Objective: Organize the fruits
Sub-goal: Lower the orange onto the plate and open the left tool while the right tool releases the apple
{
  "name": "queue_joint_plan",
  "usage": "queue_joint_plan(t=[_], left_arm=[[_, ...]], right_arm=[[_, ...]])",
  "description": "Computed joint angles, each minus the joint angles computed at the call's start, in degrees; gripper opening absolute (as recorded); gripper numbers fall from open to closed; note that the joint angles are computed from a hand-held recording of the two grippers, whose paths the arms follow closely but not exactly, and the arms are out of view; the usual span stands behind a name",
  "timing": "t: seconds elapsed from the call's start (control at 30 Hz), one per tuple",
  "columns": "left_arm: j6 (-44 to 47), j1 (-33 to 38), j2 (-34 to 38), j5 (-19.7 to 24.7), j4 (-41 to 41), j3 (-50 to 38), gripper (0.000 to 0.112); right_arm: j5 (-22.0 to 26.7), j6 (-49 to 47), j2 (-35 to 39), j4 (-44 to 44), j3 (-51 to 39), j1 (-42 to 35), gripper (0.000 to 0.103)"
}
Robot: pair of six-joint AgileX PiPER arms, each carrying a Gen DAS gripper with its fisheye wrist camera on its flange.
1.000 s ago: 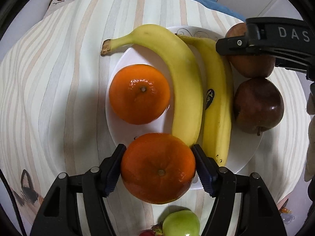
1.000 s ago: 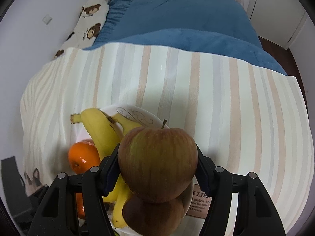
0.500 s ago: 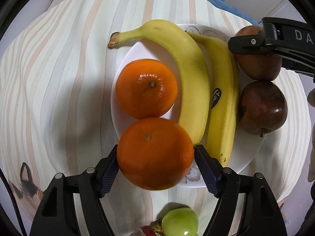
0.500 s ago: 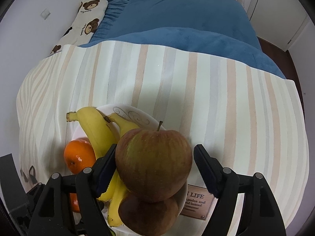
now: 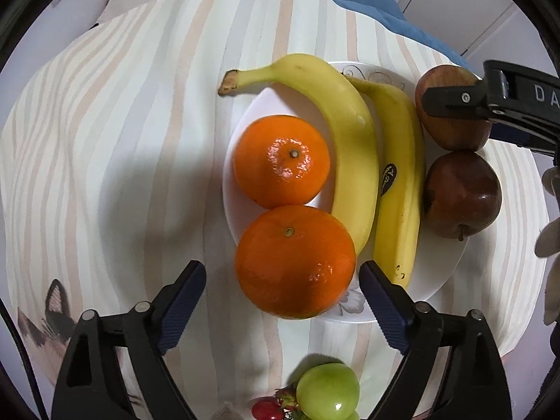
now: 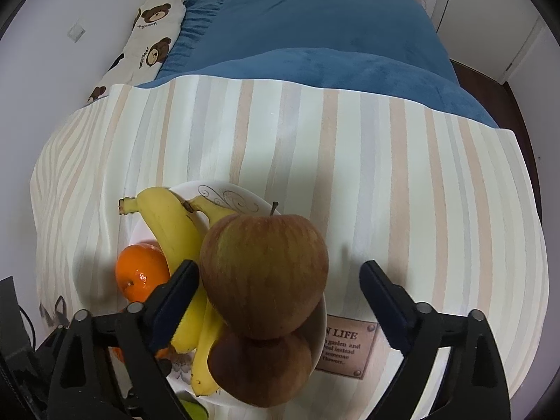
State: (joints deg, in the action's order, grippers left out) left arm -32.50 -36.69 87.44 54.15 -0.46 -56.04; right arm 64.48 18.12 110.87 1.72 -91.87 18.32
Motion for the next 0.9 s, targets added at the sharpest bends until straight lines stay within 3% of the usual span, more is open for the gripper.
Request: queue_joint_plan(t=[0.1, 0.53, 0.9], left_arm=[[0.23, 0.37, -2.16, 1.59, 0.83, -0.15, 0.1], [-4.61, -0.95, -12.96, 8.03, 5.39, -0.01, 0.1], [-12.41, -8.62, -20.57, 15.6, 13.54, -1.59, 0.1]], right_arm=[[-0.16, 1.04, -1.92, -0.68, 1.54, 0.35, 0.098], [0.05, 8.69, -15.93, -5.8, 10.11, 4.31, 0.099], [3.83, 26.31, -29.81, -15.61, 20.09, 18.4, 0.099]])
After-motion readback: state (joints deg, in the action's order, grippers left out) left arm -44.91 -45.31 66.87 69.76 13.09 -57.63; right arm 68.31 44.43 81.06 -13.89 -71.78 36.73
